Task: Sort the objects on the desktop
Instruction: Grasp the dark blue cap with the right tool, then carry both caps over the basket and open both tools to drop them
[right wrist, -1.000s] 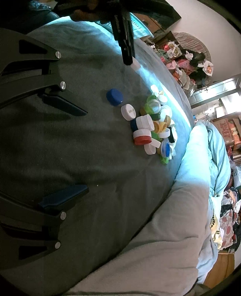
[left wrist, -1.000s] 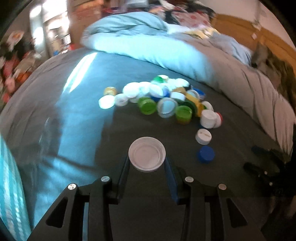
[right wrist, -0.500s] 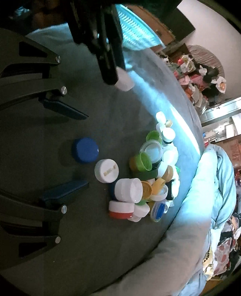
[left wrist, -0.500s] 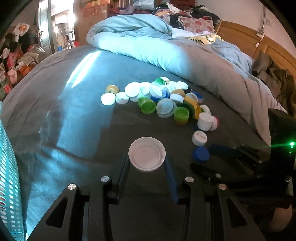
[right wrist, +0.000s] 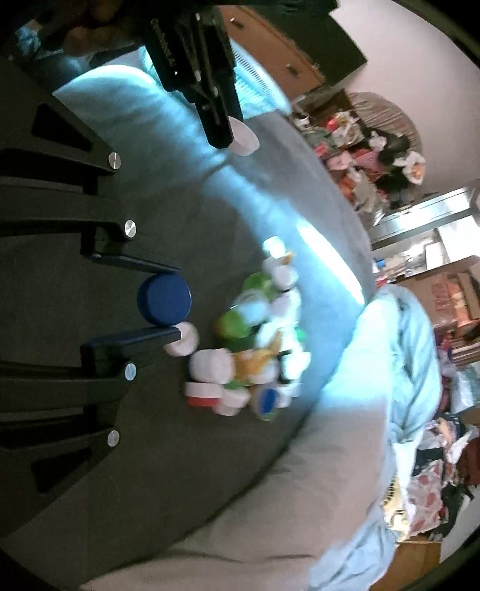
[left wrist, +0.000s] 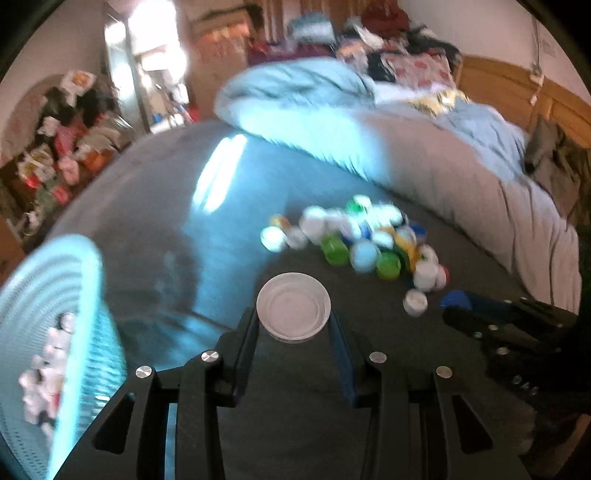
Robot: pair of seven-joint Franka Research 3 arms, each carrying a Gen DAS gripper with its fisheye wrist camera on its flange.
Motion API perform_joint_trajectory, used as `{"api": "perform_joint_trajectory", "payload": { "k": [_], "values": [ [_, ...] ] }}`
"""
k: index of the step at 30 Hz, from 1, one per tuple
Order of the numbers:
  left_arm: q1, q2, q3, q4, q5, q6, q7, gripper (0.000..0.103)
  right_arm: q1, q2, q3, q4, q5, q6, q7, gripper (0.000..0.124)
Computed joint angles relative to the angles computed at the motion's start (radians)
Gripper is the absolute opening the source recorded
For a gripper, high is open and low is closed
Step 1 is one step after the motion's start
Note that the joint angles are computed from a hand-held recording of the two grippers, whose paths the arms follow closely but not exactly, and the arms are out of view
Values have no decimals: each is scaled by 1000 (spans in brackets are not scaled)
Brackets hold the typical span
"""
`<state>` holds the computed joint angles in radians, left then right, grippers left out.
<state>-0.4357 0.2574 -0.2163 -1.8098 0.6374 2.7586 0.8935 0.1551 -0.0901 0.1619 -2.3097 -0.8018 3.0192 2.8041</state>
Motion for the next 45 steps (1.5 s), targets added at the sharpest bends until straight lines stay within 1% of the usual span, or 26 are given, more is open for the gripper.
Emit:
{"api": "perform_joint_trajectory", "payload": {
  "k": [1,3,6,8,14,19,20,21,25,32,36,41,43,45],
  "values": [
    [-10,-22,20,-10,39,2,-44,42,3,-8,0,7,3,-3,-12,26],
    [-9,-57,38,-21,94,-5,-106,42,13,-14,6,42,32,-15,-58,26],
    [20,-98,35,-39,118,-28,-153,42,32,-1,19,107,62,-35,-118,26],
    [41,-134,38,-62,159,-38,-207,42,52,19,20,155,76,-45,-154,26],
    [125,-228,27,-146,217,-53,-316,42,158,141,-5,355,163,-88,-325,26],
    [203,-300,23,-221,216,-48,-364,42,232,270,0,546,297,-124,-507,26],
    [217,-311,22,-234,217,-48,-375,42,243,307,12,603,334,-139,-559,26],
    [231,-319,21,-244,213,-46,-382,42,252,326,15,630,360,-145,-592,26],
    [283,-347,31,-290,151,-33,-374,42,298,445,36,813,447,-209,-737,26],
    [333,-369,38,-341,56,-6,-314,42,396,631,19,1099,545,-333,-900,26],
    [352,-379,37,-362,34,15,-303,42,450,672,-19,1162,586,-373,-941,26],
    [370,-389,39,-386,14,38,-292,42,496,688,-76,1181,642,-382,-973,26],
    [376,-390,38,-391,11,44,-291,42,502,679,-92,1172,671,-384,-998,26],
    [380,-393,41,-397,-1,51,-281,42,516,689,-109,1192,684,-396,-1006,26]
  ]
}}
